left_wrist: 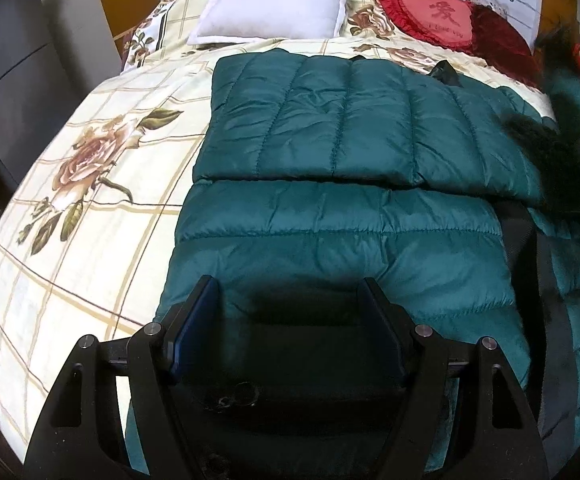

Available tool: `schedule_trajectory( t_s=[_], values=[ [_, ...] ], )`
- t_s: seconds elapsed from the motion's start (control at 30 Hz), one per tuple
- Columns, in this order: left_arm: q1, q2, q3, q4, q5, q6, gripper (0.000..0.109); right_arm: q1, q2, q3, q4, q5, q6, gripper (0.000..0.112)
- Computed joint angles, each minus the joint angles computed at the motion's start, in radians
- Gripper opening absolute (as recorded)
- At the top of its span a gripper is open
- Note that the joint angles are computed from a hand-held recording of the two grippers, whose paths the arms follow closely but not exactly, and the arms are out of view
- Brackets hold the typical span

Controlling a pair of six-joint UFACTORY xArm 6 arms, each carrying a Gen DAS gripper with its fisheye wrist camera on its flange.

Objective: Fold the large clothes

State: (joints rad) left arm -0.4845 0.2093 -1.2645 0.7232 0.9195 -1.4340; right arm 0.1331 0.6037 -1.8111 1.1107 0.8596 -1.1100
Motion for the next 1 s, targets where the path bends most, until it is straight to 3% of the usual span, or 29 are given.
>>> schedule_trajectory(
  t_s=[0.13, 0.2, 0.27, 0.37, 0.5, 0.6, 0.63, 0.7, 0.77, 1.0],
  values=[
    [0.009, -0.001, 0.006, -0.008, -0.021, -0.008, 0.081, 0.037, 0.037, -0.002, -0.108, -0.007, 0.072, 0.025],
    [0.007, 0.002, 0.002, -0.004, -0.020, -0.010, 0.081, 0.024, 0.050, -0.029, -0.105, 0.058, 0.088, 0.040],
    [0.005, -0.002, 0.005, 0.007, -0.023, -0.019, 0.081, 0.025, 0.003, 0.027, -0.099, 0.043, 0.068, 0.069],
    [-0.002, -0.038, 0.040, 0.071, -0.064, -0.066, 0.081, 0.018, -0.080, 0.118, -0.133, -0.012, 0.054, 0.074],
    [-0.013, -0.098, 0.083, 0.208, -0.183, -0.145, 0.081, 0.019, -0.236, 0.351, -0.367, -0.298, 0.138, 0.074],
    [-0.015, -0.083, 0.041, 0.207, -0.263, -0.124, 0.081, 0.014, -0.310, 0.510, -0.415, -0.500, 0.182, 0.081],
    [-0.012, -0.051, -0.004, 0.174, -0.309, -0.078, 0.081, 0.004, -0.308, 0.523, -0.418, -0.501, 0.207, 0.083],
    [-0.010, 0.028, -0.106, 0.085, -0.348, 0.021, 0.081, -0.023, -0.280, 0.491, -0.450, -0.408, 0.265, 0.083],
    [-0.018, 0.120, -0.231, 0.004, -0.336, 0.107, 0.081, -0.032, -0.241, 0.457, -0.468, -0.347, 0.285, 0.086],
    [-0.045, 0.439, -0.697, -0.149, -0.130, 0.296, 0.081, -0.030, -0.245, 0.464, -0.446, -0.342, 0.238, 0.096]
  ],
)
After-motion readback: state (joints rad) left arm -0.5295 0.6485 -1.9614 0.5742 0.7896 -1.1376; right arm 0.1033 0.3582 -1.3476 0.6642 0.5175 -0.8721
